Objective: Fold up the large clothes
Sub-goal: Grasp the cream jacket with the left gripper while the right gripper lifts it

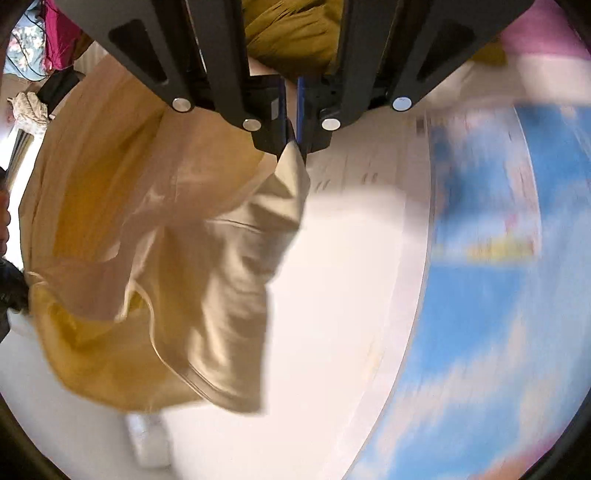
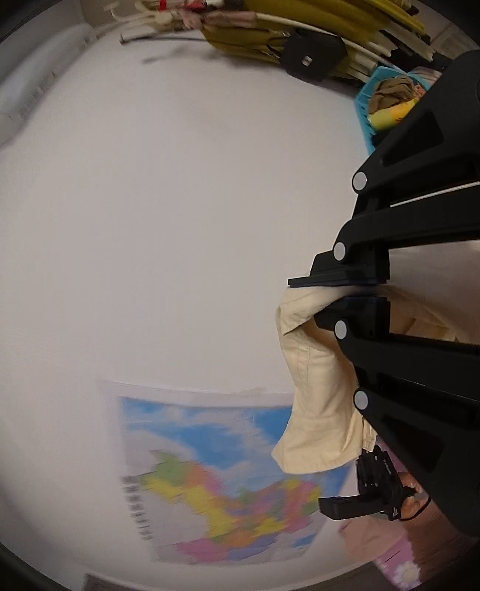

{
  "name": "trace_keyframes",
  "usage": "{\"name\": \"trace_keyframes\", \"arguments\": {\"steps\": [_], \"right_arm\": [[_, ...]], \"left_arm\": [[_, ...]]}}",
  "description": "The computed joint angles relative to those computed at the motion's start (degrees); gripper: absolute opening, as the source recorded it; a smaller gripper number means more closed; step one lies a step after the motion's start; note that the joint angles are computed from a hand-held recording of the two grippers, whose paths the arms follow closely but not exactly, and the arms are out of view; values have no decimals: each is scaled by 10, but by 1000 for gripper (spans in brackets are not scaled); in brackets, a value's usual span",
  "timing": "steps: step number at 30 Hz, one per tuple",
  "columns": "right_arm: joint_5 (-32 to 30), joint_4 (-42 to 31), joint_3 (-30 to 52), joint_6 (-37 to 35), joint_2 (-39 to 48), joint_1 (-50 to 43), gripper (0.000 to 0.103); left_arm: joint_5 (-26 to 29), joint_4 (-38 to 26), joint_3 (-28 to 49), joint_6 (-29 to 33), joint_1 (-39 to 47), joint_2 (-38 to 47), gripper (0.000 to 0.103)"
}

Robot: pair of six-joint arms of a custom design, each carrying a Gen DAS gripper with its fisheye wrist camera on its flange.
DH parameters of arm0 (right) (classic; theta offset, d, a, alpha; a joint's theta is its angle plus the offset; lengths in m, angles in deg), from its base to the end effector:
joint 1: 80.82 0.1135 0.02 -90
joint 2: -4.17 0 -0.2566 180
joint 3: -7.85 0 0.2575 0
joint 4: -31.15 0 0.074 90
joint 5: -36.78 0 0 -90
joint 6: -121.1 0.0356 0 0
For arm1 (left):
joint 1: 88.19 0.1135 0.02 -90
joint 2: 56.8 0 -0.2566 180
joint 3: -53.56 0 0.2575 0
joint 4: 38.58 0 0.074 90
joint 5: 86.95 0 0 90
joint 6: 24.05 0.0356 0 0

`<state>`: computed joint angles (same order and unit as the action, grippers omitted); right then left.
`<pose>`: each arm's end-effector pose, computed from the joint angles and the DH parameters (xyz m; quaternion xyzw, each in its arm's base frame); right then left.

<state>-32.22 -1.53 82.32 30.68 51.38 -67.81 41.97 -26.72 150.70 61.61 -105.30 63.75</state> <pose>0.1796 0.0284 0.4096 0.0367 0.7367 -0.0615 0.6724 0.4583 -0.1645 0.2118 0.2906 0.7025 -0.3645 0.5378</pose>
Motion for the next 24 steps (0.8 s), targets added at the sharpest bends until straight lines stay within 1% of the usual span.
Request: {"name": "trace_keyframes", "arguments": {"steps": [1, 2, 4, 6, 8, 9, 10, 11, 12, 13, 14, 15, 16, 17, 18, 19, 20, 21, 22, 23, 24], "right_arm": [[8, -14, 4, -1, -25, 13, 4], [26, -26, 9, -7, -47, 35, 4], [91, -50, 20, -20, -82, 102, 4], [141, -68, 30, -22, -110, 171, 4], [231, -76, 37, -31, -135, 290, 4], [291, -69, 41, -41, -138, 356, 4], [338, -47, 34, -60, -151, 428, 4], [399, -23, 25, -74, -156, 500, 4], [444, 16, 11, -106, -166, 572, 4], [494, 65, -5, -143, -171, 644, 4], [535, 130, -27, -191, -177, 706, 4], [557, 184, -51, -218, -184, 757, 4], [552, 153, -53, -171, -186, 780, 4], [521, 73, -43, -80, -181, 774, 4], [496, 43, -42, -37, -179, 770, 4], [452, 1, -42, 20, -172, 747, 4], [417, -14, -46, 49, -165, 727, 4], [342, -28, -63, 92, -162, 677, 4], [285, -31, -76, 114, -158, 637, 4], [226, -30, -88, 130, -153, 593, 4], [136, -21, -106, 150, -140, 521, 4]], "left_arm": [[7, 20, -38, -4, 5, -41, 2], [3, 37, -59, -8, 2, -63, 2], [10, 59, -124, -17, 15, -140, 2], [18, 60, -174, -31, 33, -215, 2], [21, 63, -224, -42, 55, -295, 2], [28, 63, -228, -47, 73, -314, 2], [34, 65, -253, -53, 90, -356, 2], [42, 66, -280, -57, 110, -398, 2], [55, 62, -306, -58, 142, -447, 3], [67, 59, -326, -57, 168, -484, 3], [81, 44, -351, -52, 207, -538, 3], [101, 6, -375, -50, 245, -609, 3], [120, -31, -378, -45, 284, -650, 3], [134, -57, -385, -37, 319, -682, 3], [149, -100, -394, -17, 367, -727, 3], [161, -132, -402, 4, 410, -763, 3], [166, -153, -408, 18, 434, -780, 3], [187, -188, -412, 40, 480, -807, 3], [190, -217, -418, 71, 510, -827, 3], [176, -236, -421, 94, 512, -830, 3], [155, -257, -423, 134, 510, -821, 3]]}}
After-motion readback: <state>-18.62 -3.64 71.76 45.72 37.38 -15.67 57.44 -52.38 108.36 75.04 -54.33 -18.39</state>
